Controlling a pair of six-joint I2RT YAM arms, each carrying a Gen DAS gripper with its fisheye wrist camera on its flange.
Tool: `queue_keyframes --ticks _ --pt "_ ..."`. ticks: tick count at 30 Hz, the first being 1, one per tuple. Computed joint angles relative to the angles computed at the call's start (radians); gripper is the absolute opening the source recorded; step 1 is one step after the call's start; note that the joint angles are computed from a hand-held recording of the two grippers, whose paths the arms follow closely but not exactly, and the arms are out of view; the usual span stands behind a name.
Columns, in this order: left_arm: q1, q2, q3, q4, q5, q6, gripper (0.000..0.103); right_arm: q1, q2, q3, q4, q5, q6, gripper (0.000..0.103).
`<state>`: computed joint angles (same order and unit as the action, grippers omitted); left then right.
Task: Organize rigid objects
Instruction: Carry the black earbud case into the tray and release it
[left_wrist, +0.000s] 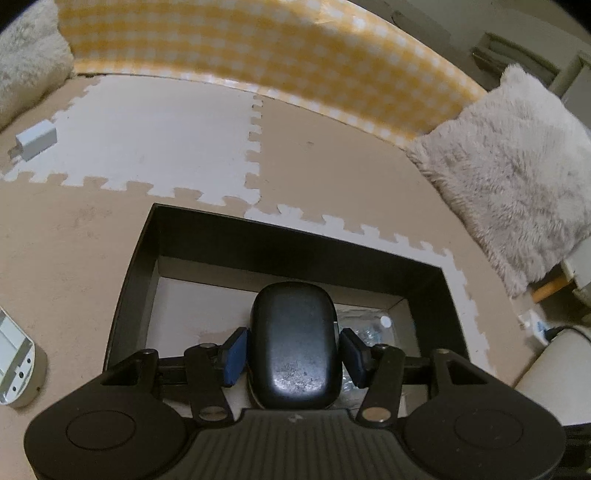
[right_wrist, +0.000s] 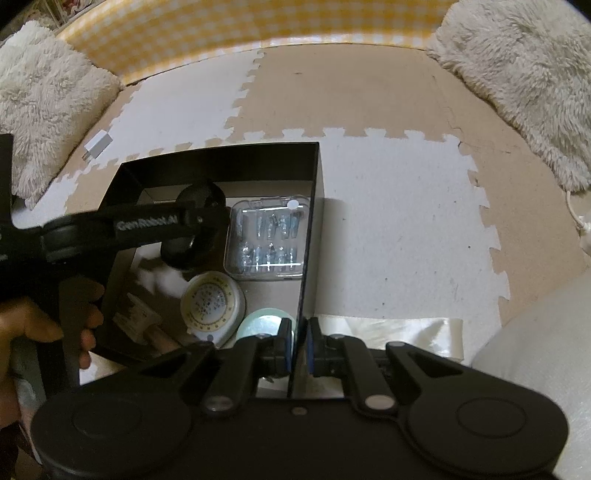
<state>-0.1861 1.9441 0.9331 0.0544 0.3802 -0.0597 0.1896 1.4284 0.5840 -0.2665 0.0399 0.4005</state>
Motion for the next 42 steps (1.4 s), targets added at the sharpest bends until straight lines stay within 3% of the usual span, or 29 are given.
queue_keyframes --ticks 3,5,18,26,42 --pt "-0.008 0.004 -0.002 0.002 -0.016 0.018 0.057 -0.003 0.0 0.0 0.0 -0.002 -0.004 0.009" --pt "-0.006 0.008 0.003 -0.002 -0.001 0.022 0.066 -0.003 0.001 0.001 -0.001 -0.002 -0.004 0.009" --pt "-0.01 -0.045 -0.023 -0.005 0.025 0.032 0.082 -0.001 0.0 0.001 -0.001 -0.001 -0.002 0.009" --pt "-0.013 -0.114 -0.025 -0.088 0.031 0.07 0.094 -0.005 -0.005 -0.003 0.004 -0.01 0.003 0.009" --pt "0.051 -0.299 -0.087 -0.212 0.051 0.166 0.103 -0.012 -0.01 -0.012 0.011 -0.018 0.01 0.009"
